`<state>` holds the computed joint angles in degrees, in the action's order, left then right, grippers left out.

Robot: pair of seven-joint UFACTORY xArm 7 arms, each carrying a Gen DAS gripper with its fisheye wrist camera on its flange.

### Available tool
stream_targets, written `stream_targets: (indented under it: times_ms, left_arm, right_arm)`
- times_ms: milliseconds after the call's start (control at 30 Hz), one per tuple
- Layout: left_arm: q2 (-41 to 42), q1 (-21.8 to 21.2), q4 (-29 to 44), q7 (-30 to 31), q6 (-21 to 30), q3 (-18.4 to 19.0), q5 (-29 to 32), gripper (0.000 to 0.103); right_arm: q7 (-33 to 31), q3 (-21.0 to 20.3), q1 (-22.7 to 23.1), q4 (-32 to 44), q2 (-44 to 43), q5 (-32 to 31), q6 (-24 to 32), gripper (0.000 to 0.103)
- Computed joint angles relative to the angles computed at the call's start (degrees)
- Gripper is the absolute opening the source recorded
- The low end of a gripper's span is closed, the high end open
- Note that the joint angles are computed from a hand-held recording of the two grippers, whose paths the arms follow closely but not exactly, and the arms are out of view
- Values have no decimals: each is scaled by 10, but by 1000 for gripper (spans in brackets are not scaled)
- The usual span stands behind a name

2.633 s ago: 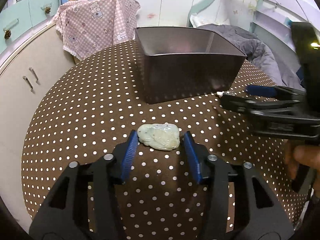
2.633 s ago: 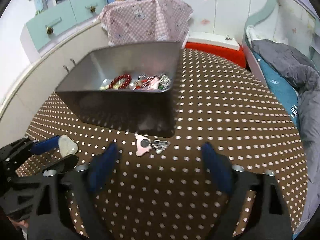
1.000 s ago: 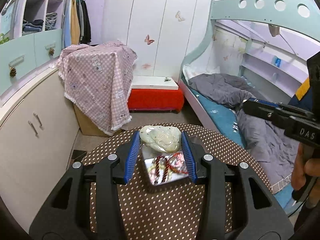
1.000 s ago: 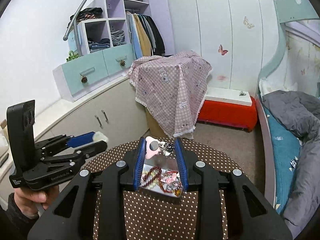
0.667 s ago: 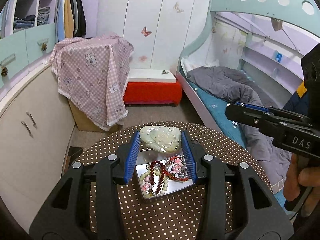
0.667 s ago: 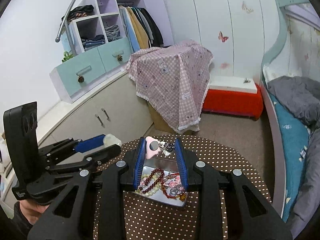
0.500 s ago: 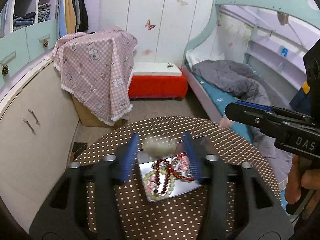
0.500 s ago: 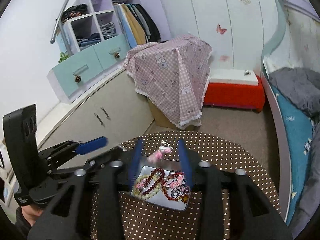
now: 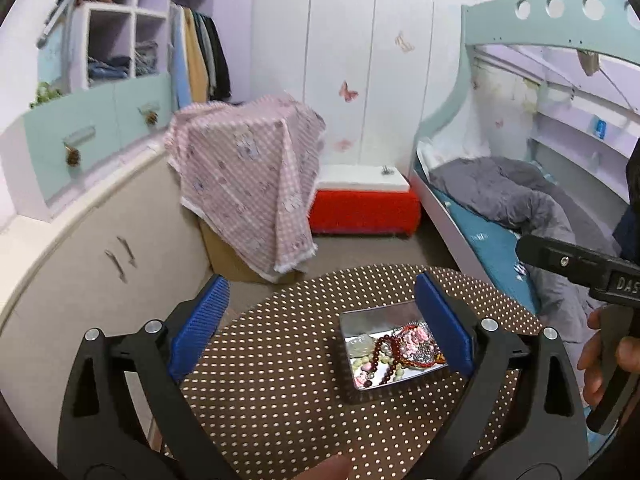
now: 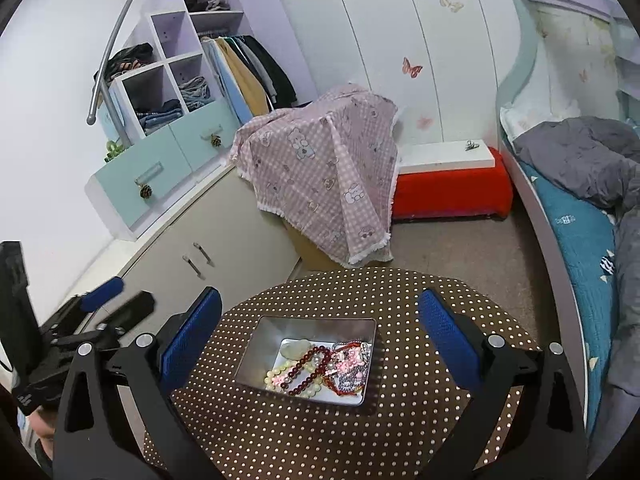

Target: Organize jewelry

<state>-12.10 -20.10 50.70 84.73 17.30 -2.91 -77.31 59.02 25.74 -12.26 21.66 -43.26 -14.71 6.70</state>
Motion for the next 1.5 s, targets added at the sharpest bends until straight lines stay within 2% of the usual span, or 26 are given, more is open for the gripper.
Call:
stream_targets:
  times_ms: [133, 233, 400, 600, 733, 833, 967, 1100, 1300, 1500]
  left_arm:
    - [-60, -4, -37, 25, -17, 7, -30, 94]
    - [-108, -8, -66, 20, -16, 20, -28, 94]
    - [-188, -24, -122, 12, -43, 36, -32, 94]
    - [-294, -42, -197, -28, -65, 52, 12, 95]
    - [-387, -51, -256, -58, -74, 63, 44, 97]
    - [-448, -43, -292, -95, -49, 73, 90, 97]
    - [-536, -17, -344, -146, -32, 68, 143, 97]
    - [-627, 31, -389, -207, 16, 65, 205, 97]
    - [-726, 63, -429, -260, 69, 82, 281, 97]
    - [-777, 90, -447, -300, 116, 122, 347, 97]
  right_arm:
    - [12, 11, 19, 1, -47, 1, 45, 95]
    - [28, 29, 33, 10, -85, -8, 94, 95]
    - [57, 55, 73, 28, -148, -25, 186, 95]
    - [100, 101, 119, 56, -204, -47, 308, 95]
    - [135, 148, 154, 79, -231, -53, 392, 95]
    - [159, 179, 175, 99, -240, -55, 449, 95]
    - [191, 222, 195, 122, -248, -54, 524, 95]
    - [229, 254, 221, 131, -258, -46, 565, 95]
    - [262, 304, 221, 166, -246, -41, 624, 95]
    - [280, 340, 206, 197, -236, -36, 659, 95]
